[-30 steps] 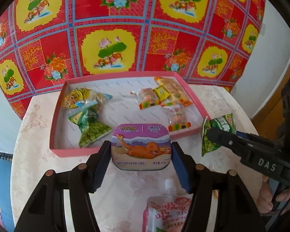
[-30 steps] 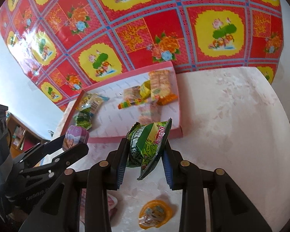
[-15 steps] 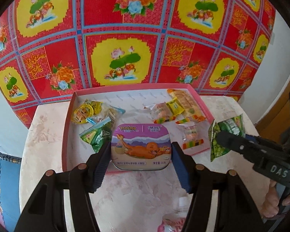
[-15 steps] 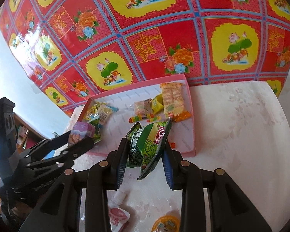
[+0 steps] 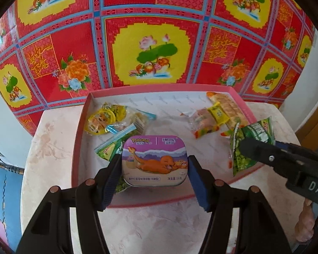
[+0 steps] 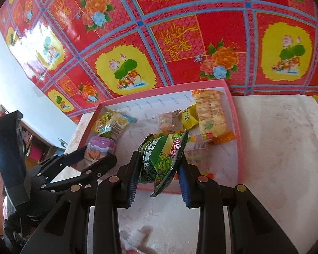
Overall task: Organize snacks
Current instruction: 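Lift both held snacks and carry them over the pink tray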
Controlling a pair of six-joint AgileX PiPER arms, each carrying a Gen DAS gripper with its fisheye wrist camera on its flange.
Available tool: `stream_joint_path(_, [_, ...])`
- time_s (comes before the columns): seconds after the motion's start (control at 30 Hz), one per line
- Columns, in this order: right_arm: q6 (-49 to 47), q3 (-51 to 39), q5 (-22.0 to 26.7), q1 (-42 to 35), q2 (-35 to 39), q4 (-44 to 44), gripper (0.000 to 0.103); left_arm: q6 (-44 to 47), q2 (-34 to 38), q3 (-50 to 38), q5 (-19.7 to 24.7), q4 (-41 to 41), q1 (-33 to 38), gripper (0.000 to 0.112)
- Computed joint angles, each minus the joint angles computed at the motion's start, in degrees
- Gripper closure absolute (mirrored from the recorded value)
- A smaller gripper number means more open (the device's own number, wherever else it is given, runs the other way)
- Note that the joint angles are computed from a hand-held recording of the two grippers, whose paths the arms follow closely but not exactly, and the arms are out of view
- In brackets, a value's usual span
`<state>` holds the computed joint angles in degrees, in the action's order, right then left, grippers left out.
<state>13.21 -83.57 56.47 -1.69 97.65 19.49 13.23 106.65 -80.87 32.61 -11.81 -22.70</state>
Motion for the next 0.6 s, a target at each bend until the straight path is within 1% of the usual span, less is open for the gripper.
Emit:
stream_joint_path(0.1, [0.0,-0.5,-0.2,0.3,1.4,-0.2,0.069,-0.2,1.2,-1.2,-0.3,0.3,0.2,0.047])
stream_joint_path(0.37, [-0.7,-1.2,-1.1,0.6,4.2,0.8,0.069,-3.5,4.6,-4.9,-1.9,5.7,-0.8,0.047])
stream_joint_path(0.6, [-0.7,-1.6,-1.0,0.8,5.5,0.6,0.069,-4.0,6.6,-7.1,-2.2,6.6,-0.7,0.047])
